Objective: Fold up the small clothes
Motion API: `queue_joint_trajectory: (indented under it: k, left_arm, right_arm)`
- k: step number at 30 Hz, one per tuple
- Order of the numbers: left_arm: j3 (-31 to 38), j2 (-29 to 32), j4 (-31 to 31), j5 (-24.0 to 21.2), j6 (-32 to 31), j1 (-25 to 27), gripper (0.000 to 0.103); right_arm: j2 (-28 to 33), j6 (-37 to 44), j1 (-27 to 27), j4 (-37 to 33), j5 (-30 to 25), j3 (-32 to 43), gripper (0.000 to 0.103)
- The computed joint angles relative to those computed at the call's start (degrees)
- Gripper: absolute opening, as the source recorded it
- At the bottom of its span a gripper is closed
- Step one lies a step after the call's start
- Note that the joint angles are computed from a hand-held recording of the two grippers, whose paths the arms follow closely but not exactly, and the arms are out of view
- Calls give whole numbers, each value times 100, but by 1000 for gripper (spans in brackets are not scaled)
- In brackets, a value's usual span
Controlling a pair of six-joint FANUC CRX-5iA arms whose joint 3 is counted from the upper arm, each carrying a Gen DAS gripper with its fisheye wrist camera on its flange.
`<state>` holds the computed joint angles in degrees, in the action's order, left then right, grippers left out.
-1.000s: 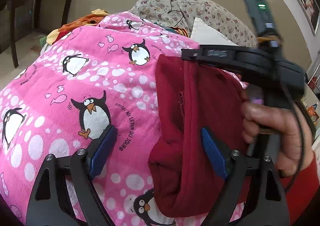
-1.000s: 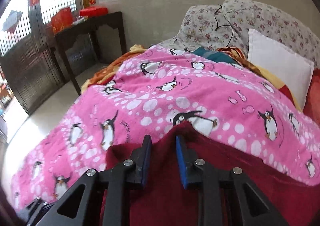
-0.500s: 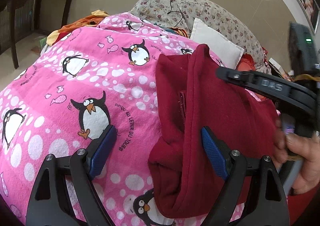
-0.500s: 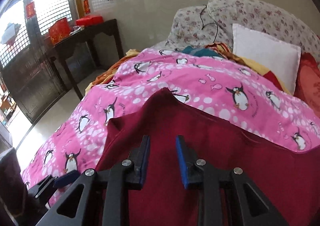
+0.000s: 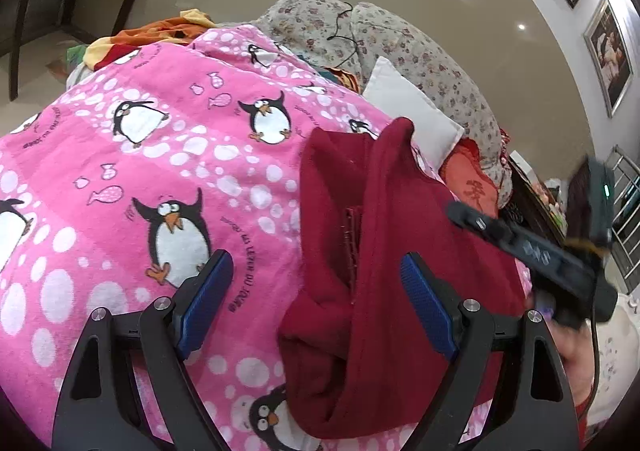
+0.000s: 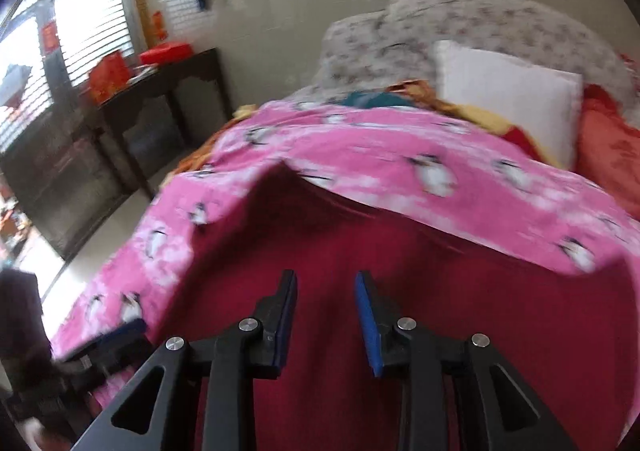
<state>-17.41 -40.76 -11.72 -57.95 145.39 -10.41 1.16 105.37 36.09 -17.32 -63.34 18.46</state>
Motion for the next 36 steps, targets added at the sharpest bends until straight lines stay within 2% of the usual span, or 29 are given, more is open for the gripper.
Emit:
queue_joint_trajectory:
  k: [3,7,9,10,12,15,16,19,20,23,25,26,29,30,33,36]
  left_arm:
    - [254,252,-438,-329,178,-382,86]
    - [531,541,-1040,-724,378,-870,86]
    - [595,613,-1199,-820,433,-997,86]
    - [591,618,-1244,-826,463,-1033,86]
    - [541,581,-1209,-758,451,-984,86]
    - [382,441,-1013,-531,418,-797,86]
    - [351,405,-939,-476,383,-721,86]
    - [384,436,-995,-488,439,-754,86]
    - [437,488,-1086,-550,474,-834,86]
    - [510,554,-1255,-647,536,-984,86]
    - [457,493,-1200,-564,519,-929,86]
    - [408,436,-1135,-486,505,-861,86]
    - [359,326,-1225,-367,647,-906,86]
    - [371,307,-1346,-356,731,-994,86]
    - [373,260,-1524,-292,850,-1125,86]
    - [216,158,-1103,-84,562,-775,86]
  right_arm:
    - [6,47,-175,57,-55,-187,29]
    - [-151,176,-460,-443,-108,-218,29]
    - [-344,353,-628,-798,36,-289,29]
    - [-429,347,-607,-750,198,-368,29]
    - [-551,120,-477,-302,642,-585,29]
    - [-574,-633,-332,593,1203,-910,30]
    - [-501,-685,-374,638,1198,-867,30]
    - [-117,-210,-706,58,536,-343,30]
    - [22,-155,-710,102,382,-233,30]
    - [77,-777,-605,873,852,-515,30]
    - [86,-1425,-523,1668,1148,-728,30]
    - [101,-1538,-574,1821,1210,-758,30]
    - [311,-1238,-956,1011,712,-214,30]
    - [301,-1243,-973,977,671,-176,30]
    - [145,-1356,-903,1236,802,-287,34]
    - [146,-1656,-934,1514,1017,-405,41]
